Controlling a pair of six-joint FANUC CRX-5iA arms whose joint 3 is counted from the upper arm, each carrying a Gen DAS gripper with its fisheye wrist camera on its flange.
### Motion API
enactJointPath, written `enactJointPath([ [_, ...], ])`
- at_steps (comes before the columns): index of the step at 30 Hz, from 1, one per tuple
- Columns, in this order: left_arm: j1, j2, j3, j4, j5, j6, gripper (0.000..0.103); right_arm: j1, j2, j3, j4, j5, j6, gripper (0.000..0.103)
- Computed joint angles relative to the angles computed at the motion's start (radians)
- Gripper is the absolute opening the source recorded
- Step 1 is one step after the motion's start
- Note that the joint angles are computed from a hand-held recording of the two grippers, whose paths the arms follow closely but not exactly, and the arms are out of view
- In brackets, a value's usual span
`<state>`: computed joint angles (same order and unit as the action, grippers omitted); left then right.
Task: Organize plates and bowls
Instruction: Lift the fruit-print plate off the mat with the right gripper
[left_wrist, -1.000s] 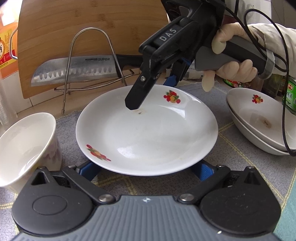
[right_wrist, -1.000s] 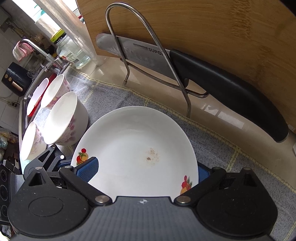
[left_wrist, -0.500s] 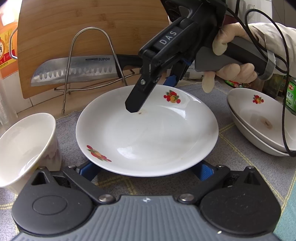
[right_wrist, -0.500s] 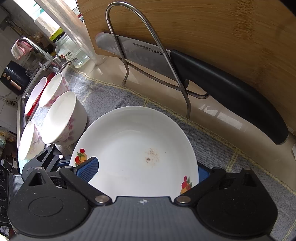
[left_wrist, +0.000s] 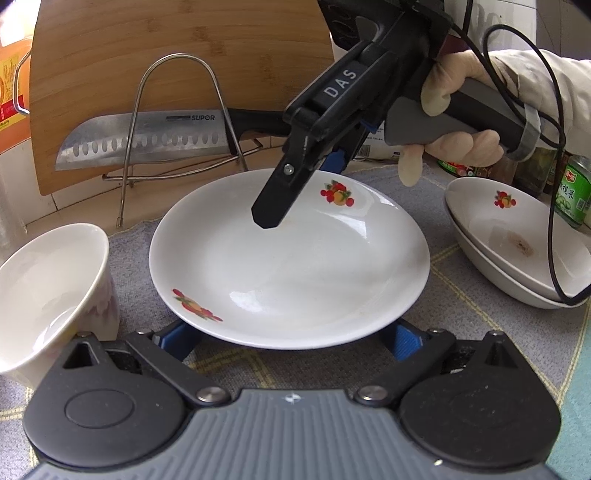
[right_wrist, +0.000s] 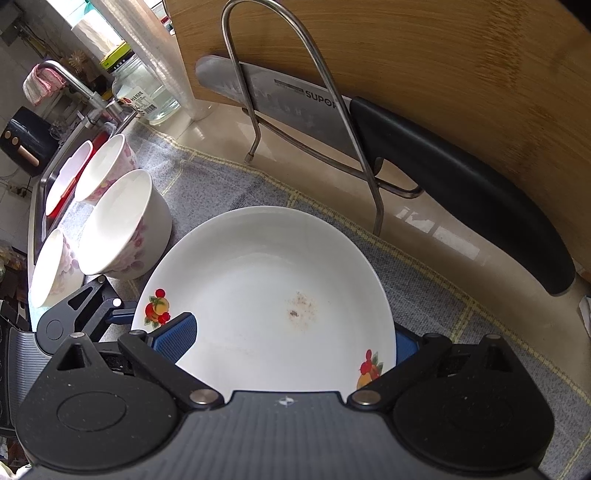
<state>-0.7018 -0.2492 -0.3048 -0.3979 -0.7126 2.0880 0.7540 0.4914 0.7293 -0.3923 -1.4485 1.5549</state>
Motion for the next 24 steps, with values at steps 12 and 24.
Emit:
enactJointPath([
  [12, -0.022, 0.009, 0.021, -0.024, -0.025, 0.013, 0.100, 0.006, -0.027, -0.017, 0.013, 0.006, 0.018, 0.103],
  [24, -0.035, -0.021, 0.022, -0.039, -0.044, 0.022, 0.100, 0.021, -0.048, -0.024, 0.028, 0.007, 0.006, 0.103],
])
